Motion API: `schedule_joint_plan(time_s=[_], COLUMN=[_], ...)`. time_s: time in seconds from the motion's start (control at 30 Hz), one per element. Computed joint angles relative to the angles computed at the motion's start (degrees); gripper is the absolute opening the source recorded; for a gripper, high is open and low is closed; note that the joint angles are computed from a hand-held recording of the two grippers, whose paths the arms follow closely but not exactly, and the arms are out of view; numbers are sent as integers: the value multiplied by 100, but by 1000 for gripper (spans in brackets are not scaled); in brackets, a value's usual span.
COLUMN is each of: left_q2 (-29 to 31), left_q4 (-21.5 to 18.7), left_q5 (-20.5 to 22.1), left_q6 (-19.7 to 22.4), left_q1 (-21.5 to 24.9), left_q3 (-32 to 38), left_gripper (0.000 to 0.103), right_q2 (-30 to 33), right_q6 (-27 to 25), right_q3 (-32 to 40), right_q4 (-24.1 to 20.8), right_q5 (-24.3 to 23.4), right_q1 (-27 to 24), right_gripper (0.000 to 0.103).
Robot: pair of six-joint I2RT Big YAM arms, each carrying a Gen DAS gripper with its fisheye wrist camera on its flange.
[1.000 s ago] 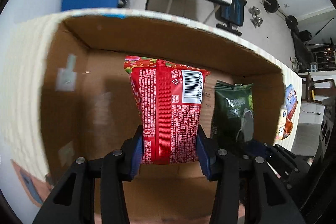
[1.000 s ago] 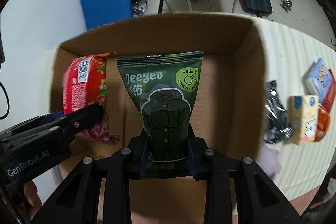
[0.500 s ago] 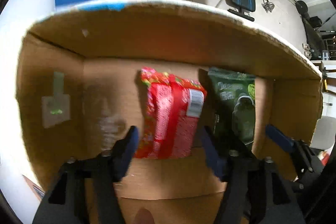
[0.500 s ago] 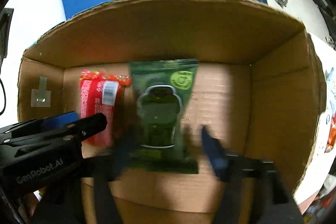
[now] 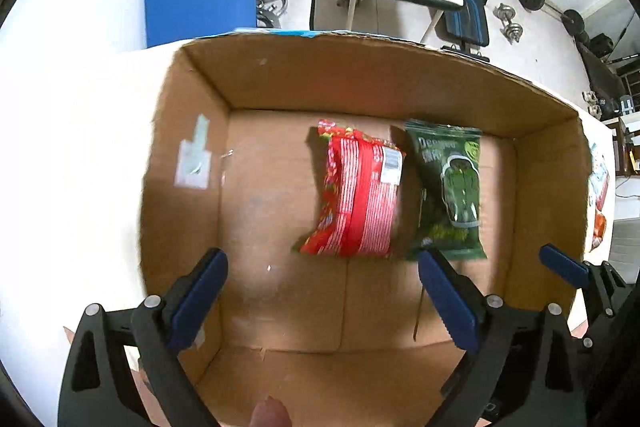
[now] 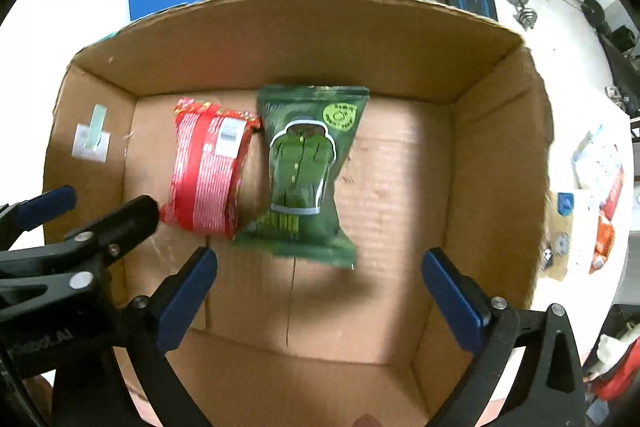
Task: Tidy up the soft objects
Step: 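Carry both bags into the cardboard box and open both tools, then grasp the yellow Vinda tissue pack with the left tool while the right tool grasps the red gift bag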
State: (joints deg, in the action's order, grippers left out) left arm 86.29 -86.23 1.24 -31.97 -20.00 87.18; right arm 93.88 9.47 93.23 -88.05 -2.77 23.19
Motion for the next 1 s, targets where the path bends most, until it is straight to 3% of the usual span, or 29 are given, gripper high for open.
schedule_joint_plan(time_s=[0.37,0.6,0.83,1.0], left_q2=[-870,-935,-385,618], left_q4=[-78,-286,-569,-720], left_q5=[-525,-975,-1649,-1213], left_q6=[-508,-923,-1135,-1011], left_q1=[-478,-923,-1588,-1994], left_q3=[-231,104,1241,2526], left_gripper=[98,103,103,103], right_q2=[-1064,-1616,-1902,-1835], right_q6=[170,20,-465,-1135], right_q3=[-379,-521,-392,-91], right_q4=[-16,20,-91,-403], right_q5=[-84,-381,-1189,-1275], right_q1=[7,-179,-1088,-2206], right_gripper=[103,103,103,103])
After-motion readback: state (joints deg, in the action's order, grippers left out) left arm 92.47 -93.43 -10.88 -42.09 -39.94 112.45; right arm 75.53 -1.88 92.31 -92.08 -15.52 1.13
